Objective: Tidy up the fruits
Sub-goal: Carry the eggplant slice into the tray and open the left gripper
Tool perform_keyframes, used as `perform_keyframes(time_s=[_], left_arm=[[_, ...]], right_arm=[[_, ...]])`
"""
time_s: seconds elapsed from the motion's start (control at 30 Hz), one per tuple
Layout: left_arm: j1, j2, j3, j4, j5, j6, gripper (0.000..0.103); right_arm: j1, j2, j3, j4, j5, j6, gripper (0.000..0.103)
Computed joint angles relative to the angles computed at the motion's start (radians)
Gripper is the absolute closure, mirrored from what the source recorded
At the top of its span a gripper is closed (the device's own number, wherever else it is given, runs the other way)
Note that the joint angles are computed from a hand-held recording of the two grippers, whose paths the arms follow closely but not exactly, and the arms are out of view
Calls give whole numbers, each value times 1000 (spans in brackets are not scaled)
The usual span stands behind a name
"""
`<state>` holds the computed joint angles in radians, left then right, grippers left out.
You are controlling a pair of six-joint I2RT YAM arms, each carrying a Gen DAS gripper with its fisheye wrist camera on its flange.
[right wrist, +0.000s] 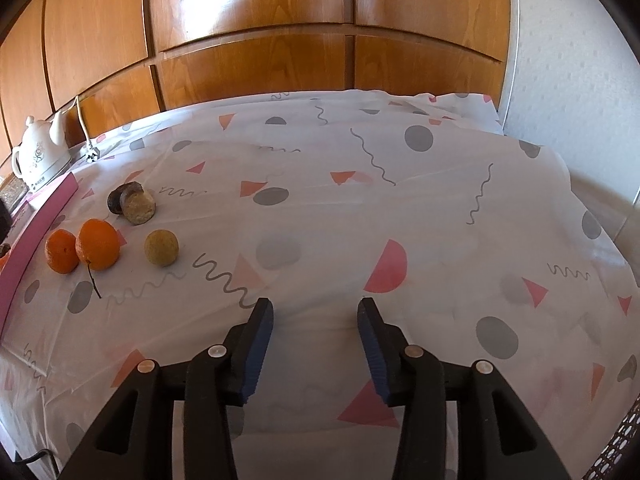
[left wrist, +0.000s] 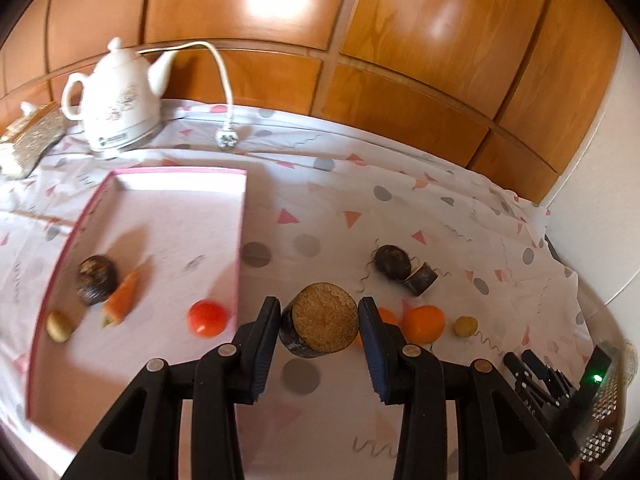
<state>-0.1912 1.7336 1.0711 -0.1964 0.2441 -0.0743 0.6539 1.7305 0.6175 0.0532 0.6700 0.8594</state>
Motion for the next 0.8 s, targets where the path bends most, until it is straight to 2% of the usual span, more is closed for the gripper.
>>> perform_keyframes(time_s=[0.23, 0.47, 0.8], left_arm=[[110, -113, -123, 4, 51, -4, 63], [235, -154, -216, 52, -32, 15, 63], [314, -141, -243, 93, -56, 9, 62]], right_arm=[[4, 3, 1, 0, 9, 2, 58], [13, 8, 12, -22, 29, 14, 58], [22, 20, 36, -62, 48, 27, 58]])
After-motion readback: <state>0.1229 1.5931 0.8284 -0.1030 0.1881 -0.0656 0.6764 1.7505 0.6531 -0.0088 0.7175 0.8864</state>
